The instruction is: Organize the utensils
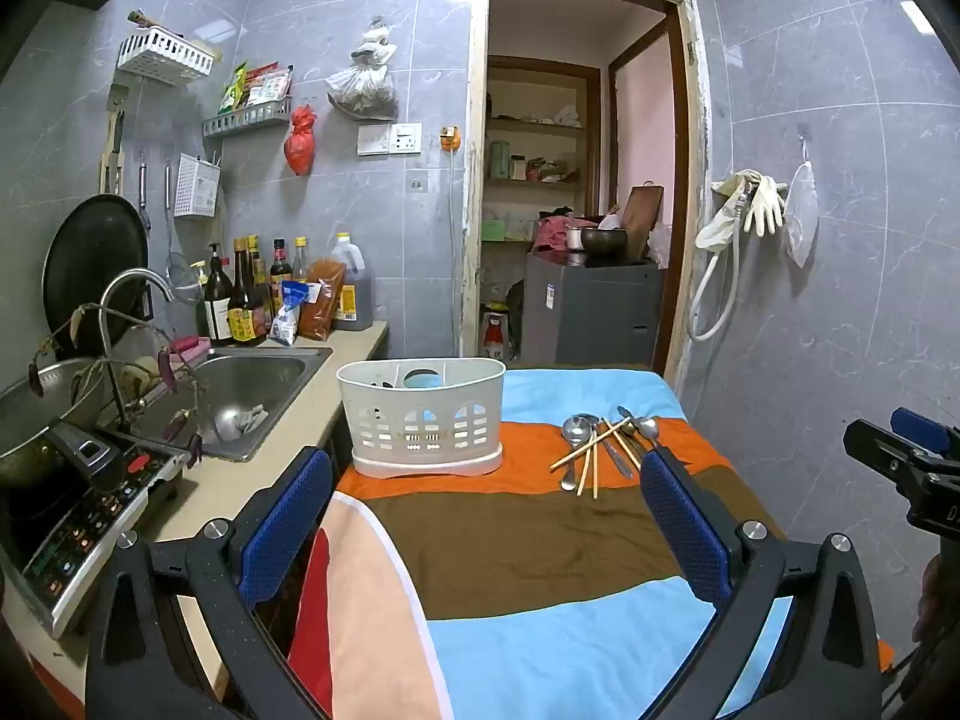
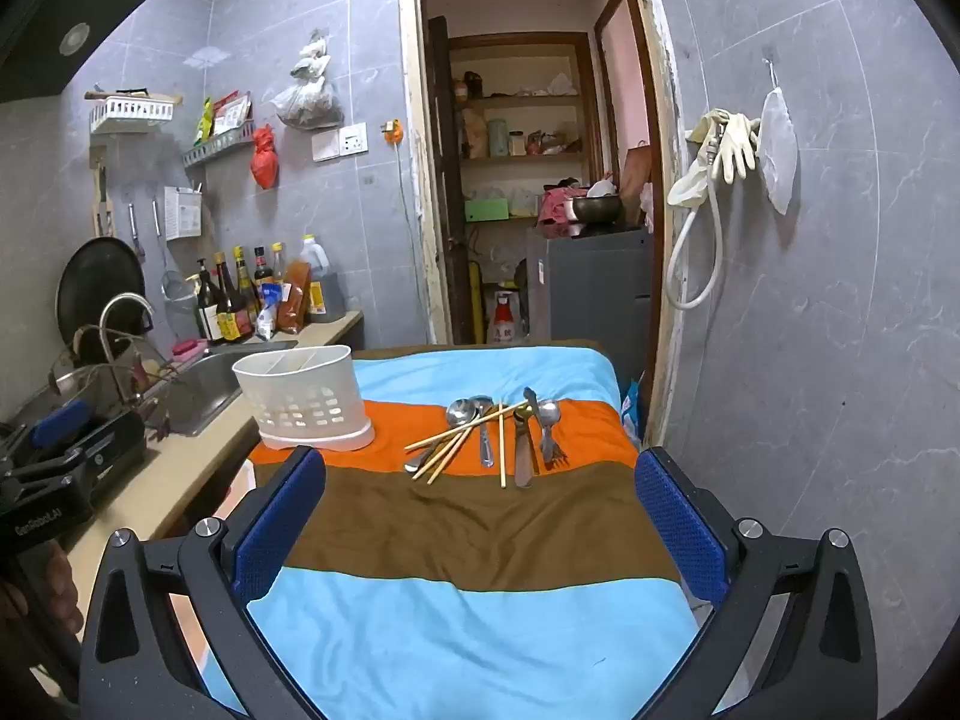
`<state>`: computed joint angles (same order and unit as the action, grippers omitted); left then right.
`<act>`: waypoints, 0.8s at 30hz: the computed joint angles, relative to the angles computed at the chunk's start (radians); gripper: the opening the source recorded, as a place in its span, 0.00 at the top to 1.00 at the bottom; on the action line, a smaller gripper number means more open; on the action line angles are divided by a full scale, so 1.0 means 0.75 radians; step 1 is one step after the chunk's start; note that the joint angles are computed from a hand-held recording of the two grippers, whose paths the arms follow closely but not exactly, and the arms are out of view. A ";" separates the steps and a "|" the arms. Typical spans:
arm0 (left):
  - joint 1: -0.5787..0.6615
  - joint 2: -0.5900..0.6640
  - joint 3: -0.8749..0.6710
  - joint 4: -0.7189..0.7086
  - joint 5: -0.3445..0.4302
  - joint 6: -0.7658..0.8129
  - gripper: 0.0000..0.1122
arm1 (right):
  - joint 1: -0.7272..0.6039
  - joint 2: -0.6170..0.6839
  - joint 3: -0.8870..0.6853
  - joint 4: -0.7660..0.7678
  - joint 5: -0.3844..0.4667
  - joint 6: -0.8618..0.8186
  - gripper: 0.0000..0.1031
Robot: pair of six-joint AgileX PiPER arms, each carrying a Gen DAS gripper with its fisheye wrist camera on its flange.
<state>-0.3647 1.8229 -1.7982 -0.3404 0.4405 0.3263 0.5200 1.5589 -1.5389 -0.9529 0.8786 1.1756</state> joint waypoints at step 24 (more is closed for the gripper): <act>0.000 0.001 -0.002 0.000 0.004 -0.007 0.10 | 0.004 0.009 -0.004 0.006 0.004 0.005 0.00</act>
<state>-0.3649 1.8233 -1.7997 -0.3402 0.4436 0.3212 0.5233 1.5657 -1.5415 -0.9484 0.8813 1.1791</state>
